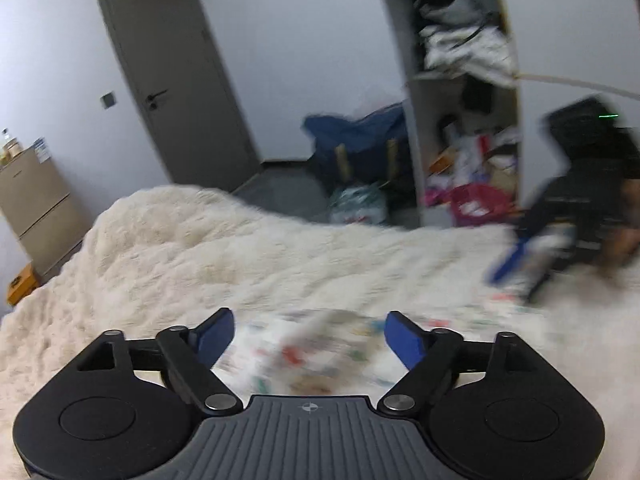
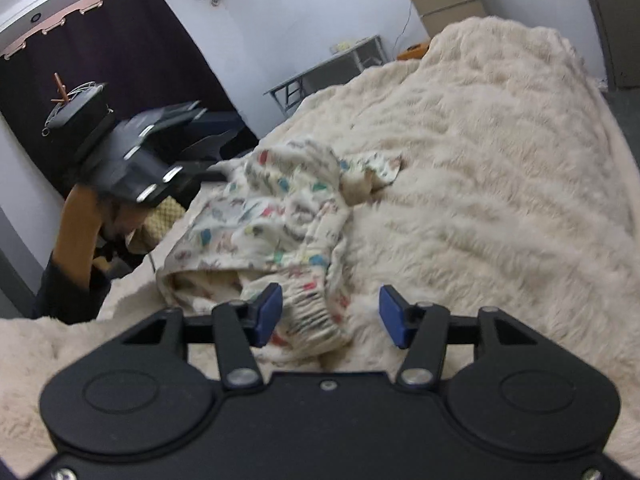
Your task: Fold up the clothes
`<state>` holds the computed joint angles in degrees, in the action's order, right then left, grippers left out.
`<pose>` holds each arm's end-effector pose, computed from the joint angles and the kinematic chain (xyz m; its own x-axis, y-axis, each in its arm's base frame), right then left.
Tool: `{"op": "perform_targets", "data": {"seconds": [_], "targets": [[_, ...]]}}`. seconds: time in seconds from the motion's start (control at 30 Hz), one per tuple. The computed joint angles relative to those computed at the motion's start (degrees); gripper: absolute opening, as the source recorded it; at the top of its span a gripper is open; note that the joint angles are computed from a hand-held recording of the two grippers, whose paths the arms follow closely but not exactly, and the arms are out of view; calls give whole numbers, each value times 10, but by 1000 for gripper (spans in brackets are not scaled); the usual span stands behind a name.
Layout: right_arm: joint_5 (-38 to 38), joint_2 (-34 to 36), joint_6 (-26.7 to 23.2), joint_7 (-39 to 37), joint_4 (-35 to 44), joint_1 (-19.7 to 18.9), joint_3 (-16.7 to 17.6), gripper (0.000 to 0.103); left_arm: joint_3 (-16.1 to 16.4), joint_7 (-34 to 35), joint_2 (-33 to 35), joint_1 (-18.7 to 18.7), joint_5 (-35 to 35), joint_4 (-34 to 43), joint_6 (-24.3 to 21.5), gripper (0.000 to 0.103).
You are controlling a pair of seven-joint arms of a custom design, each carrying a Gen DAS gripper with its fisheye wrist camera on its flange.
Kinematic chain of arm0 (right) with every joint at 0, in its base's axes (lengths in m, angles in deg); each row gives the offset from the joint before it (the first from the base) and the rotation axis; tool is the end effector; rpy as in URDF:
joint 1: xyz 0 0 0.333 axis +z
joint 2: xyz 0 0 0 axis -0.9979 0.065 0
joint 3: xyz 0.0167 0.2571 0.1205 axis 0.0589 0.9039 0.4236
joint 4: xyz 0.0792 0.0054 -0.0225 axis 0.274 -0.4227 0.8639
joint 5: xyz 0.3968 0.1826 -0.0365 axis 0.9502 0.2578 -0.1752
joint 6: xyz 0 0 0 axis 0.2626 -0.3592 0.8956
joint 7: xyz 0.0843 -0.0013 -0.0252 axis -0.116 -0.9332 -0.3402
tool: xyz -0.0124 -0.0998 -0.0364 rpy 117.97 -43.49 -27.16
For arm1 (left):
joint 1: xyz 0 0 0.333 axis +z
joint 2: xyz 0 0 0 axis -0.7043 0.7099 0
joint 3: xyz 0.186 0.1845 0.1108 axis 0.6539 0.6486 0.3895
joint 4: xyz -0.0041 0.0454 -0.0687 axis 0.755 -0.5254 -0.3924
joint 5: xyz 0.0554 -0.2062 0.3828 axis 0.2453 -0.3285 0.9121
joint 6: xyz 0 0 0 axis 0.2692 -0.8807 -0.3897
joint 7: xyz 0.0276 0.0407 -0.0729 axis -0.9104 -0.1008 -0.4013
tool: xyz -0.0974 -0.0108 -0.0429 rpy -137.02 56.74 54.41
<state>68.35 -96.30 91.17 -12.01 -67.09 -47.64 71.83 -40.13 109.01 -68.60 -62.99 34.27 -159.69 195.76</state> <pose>0.4065 0.2536 0.4957 0.5089 -0.7032 -0.4965 -0.6961 0.0030 -0.7179 0.5317 -0.3503 0.7407 -0.6851 -0.6761 -0.2711 -0.2795 0.5876 -0.7593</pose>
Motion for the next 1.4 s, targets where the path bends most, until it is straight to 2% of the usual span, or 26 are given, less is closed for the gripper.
{"op": "perform_targets", "data": {"seconds": [0.07, 0.13, 0.17, 0.2, 0.23, 0.27, 0.33, 0.37, 0.53, 0.67, 0.7, 0.77, 0.8, 0.83, 1.0, 1.03, 1.13, 1.27, 1.4], "targets": [[-8, 0, 0, -5, -2, 3, 6, 52, 6, 4, 44, 8, -55, 46, -36, 82], [1, 0, -6, -31, -2, 17, -4, 50, 7, -24, 84, 16, -72, 91, -82, 80], [5, 1, -7, -41, -1, 20, -5, 48, 5, -31, 97, 19, -75, 107, -103, 64], [4, 3, -2, -50, 0, 20, -2, 39, 2, -32, 107, 22, -79, 118, -121, 51], [-5, 3, 1, -50, -2, 16, 6, 35, -1, -23, 108, 24, -80, 118, -128, 36], [-12, 1, 3, -48, -3, 14, 10, 27, -5, -10, 99, 25, -80, 104, -118, 25], [-24, -4, 8, -44, -6, 13, 16, 24, -6, 4, 75, 24, -71, 73, -89, 8], [-34, -6, 12, -42, -7, 11, 21, 24, -6, 8, 59, 23, -62, 52, -68, 5], [-110, -23, -6, -12, -19, 1, 34, 25, -3, 38, -63, 9, -11, -109, 74, 3], [-142, -47, -16, -5, -35, 7, 26, 32, -16, -25, -160, 12, 89, -243, 181, 2], [-145, -50, -15, -3, -37, 8, 23, 33, -42, -77, -188, 39, 160, -280, 212, 2], [-146, -52, -13, -1, -40, 14, 15, 35, -123, -215, -261, 128, 330, -353, 264, 1], [-144, -52, -11, -2, -40, 18, 10, 36, -143, -250, -286, 150, 369, -374, 275, 1], [-141, -52, -9, -5, -41, 22, 4, 37, -149, -258, -308, 151, 377, -398, 282, 1], [-104, -39, 23, -34, -27, 48, -20, 40, -98, -272, -333, 84, 376, -443, 289, 1], [-93, -34, 33, -42, -21, 55, -25, 41, -79, -262, -336, 61, 366, -452, 291, 1], [-39, 20, 63, -93, 38, 90, -55, 47, -43, -236, -341, 16, 339, -468, 292, 1], [13, 102, 11, -121, 143, 87, -68, 47, -17, -202, -352, -23, 308, -490, 300, 1], [17, 179, -97, -105, 252, 63, -66, 50, -13, -178, -370, -39, 295, -509, 308, 1]]}}
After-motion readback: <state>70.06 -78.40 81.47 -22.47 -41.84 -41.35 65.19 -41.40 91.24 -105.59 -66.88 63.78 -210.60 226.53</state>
